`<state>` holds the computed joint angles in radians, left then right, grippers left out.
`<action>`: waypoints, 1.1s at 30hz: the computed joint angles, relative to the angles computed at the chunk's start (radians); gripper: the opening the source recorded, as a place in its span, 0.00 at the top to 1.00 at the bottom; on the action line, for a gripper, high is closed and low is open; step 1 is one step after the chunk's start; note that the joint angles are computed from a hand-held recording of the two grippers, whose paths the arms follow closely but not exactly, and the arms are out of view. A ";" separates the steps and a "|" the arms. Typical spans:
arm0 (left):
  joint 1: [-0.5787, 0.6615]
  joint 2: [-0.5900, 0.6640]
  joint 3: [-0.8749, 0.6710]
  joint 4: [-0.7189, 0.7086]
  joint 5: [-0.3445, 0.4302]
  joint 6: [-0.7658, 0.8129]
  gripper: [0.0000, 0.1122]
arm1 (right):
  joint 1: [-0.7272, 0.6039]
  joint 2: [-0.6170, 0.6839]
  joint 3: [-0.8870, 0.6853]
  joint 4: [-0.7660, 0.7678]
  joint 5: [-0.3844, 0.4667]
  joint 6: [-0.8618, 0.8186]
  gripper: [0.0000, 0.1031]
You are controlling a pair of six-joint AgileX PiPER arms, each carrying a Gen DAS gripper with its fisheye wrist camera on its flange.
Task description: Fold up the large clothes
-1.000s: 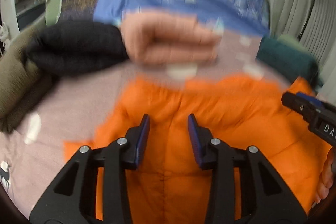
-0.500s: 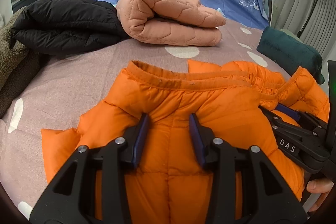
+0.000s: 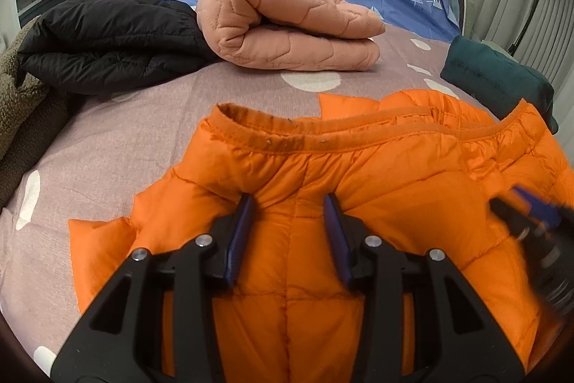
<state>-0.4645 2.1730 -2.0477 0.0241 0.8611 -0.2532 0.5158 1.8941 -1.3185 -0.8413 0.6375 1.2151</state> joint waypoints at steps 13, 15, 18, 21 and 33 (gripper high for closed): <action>-0.006 -0.008 0.013 0.016 0.001 -0.005 0.62 | 0.117 -0.266 0.218 0.068 0.018 0.077 0.58; -0.009 -0.006 0.009 0.020 0.003 -0.007 0.61 | 0.124 -0.204 0.276 0.020 -0.026 0.123 0.56; -0.013 0.006 -0.016 0.028 0.022 -0.016 0.61 | 0.140 -0.147 0.253 -0.075 0.006 0.190 0.55; -0.030 0.024 -0.055 0.082 0.064 -0.035 0.60 | 0.143 -0.182 0.226 0.030 0.047 0.110 0.56; 0.006 -0.240 0.279 -0.142 -0.089 0.151 0.42 | 0.284 -0.290 0.437 -0.073 0.020 0.329 0.50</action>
<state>-0.4589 1.9331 -1.7688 -0.1183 0.7717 -0.1024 0.7997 1.6045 -0.8818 -0.9140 0.6576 1.5444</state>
